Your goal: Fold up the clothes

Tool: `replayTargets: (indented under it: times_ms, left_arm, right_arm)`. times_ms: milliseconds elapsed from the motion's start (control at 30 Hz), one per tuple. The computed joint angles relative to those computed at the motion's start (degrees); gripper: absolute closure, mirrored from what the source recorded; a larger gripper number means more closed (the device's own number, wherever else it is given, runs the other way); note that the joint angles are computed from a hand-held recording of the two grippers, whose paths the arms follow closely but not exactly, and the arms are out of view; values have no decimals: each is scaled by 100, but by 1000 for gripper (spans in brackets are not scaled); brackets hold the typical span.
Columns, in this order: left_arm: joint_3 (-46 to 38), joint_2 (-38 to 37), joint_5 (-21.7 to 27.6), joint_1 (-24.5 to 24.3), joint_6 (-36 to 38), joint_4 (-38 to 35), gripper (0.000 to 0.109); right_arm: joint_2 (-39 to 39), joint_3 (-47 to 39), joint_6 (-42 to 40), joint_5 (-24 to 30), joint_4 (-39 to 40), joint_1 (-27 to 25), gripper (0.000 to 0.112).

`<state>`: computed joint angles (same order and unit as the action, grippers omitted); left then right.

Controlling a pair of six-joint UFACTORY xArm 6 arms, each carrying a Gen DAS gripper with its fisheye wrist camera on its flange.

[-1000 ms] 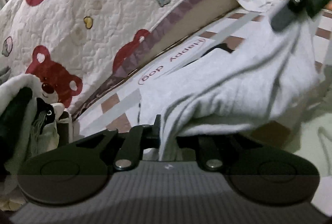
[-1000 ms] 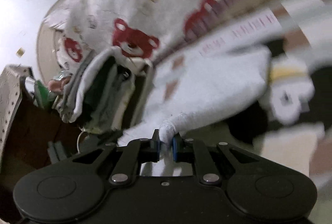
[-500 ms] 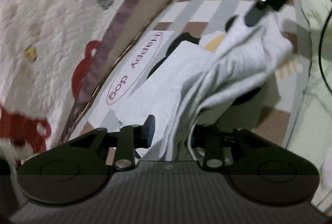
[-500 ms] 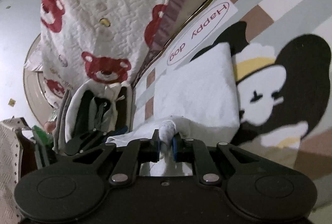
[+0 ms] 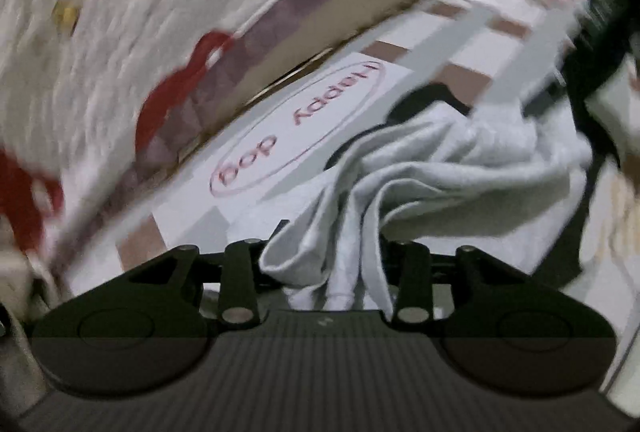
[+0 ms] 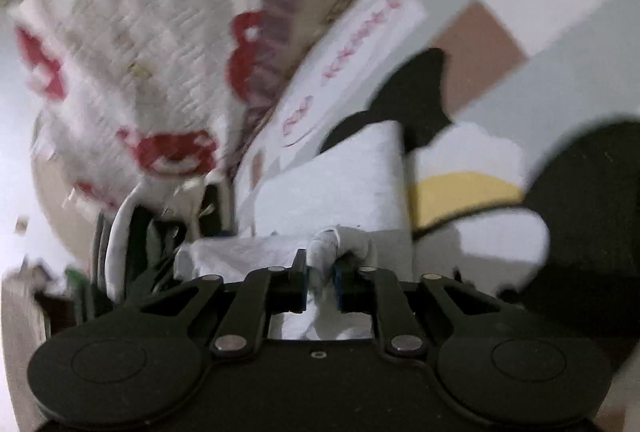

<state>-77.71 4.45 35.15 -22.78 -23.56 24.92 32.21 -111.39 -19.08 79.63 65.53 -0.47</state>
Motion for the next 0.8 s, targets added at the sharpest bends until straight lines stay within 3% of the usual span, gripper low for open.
replayTargets:
  times_ms: [133, 233, 300, 467, 600, 733, 800]
  left_arm:
    - [570, -84, -901, 398, -886, -231, 60]
    - [1207, -204, -2116, 662, -2054, -180, 58]
    - [1457, -227, -2527, 738, -2256, -451, 58]
    - [1200, -423, -1580, 711, -1688, 173, 42]
    - [1557, -770, -1942, 928, -1823, 468, 41]
    - [1801, -1092, -1896, 1023, -2617, 1554, 39]
    - [1827, -1201, -1842, 1061, -3483, 2276, 38]
  right_arm:
    - [279, -185, 2, -277, -35, 118, 94]
    - [340, -204, 300, -443, -30, 174, 94]
    - [414, -320, 509, -493, -71, 205, 94]
    - [671, -838, 915, -555, -573, 329, 96]
    - [636, -964, 868, -673, -1055, 462, 96]
    - [498, -887, 796, -943, -1208, 566, 94]
    - [212, -503, 514, -1294, -1061, 629, 90]
